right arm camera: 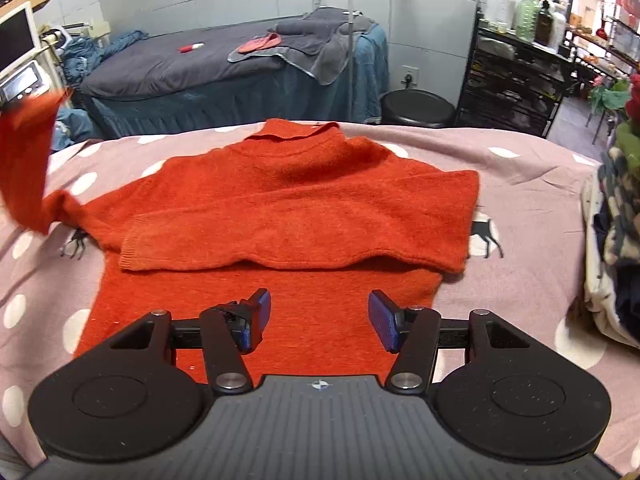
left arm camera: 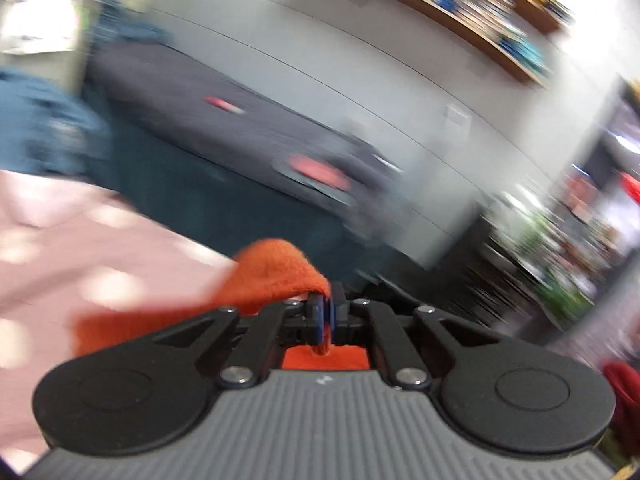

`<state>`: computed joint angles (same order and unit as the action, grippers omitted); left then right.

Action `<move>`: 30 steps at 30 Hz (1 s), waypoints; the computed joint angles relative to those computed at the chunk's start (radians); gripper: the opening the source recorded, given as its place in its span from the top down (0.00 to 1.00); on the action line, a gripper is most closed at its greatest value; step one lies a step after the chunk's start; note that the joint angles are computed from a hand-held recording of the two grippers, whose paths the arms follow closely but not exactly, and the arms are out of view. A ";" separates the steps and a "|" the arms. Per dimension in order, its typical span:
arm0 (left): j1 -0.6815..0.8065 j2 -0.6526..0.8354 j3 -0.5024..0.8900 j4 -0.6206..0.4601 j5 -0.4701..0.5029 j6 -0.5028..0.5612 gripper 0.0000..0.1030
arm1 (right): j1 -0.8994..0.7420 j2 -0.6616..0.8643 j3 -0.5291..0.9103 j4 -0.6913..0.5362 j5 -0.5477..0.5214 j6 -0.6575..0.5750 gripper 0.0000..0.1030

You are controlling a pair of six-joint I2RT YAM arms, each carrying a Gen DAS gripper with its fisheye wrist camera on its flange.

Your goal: Fold small clothes

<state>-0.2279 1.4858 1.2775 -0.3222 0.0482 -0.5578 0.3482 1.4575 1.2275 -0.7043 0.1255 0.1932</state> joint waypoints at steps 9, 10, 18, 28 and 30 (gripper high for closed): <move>-0.481 0.423 0.211 -0.075 -0.025 -0.205 0.50 | -0.134 0.038 0.057 -0.002 -0.073 -0.124 0.11; -0.497 0.425 0.182 -0.077 -0.037 -0.213 0.39 | -0.153 0.035 0.047 -0.003 -0.083 -0.149 0.11; -0.469 0.287 -0.126 -0.165 -0.136 -0.337 0.23 | -0.169 0.070 -0.033 0.069 -0.184 -0.380 0.11; -0.430 0.088 -0.330 -0.204 -0.152 -0.422 0.16 | 0.007 0.378 -0.004 0.375 0.004 -1.014 0.33; -0.434 0.075 -0.351 -0.192 -0.149 -0.450 0.16 | 0.012 0.425 0.029 0.361 0.022 -1.066 0.43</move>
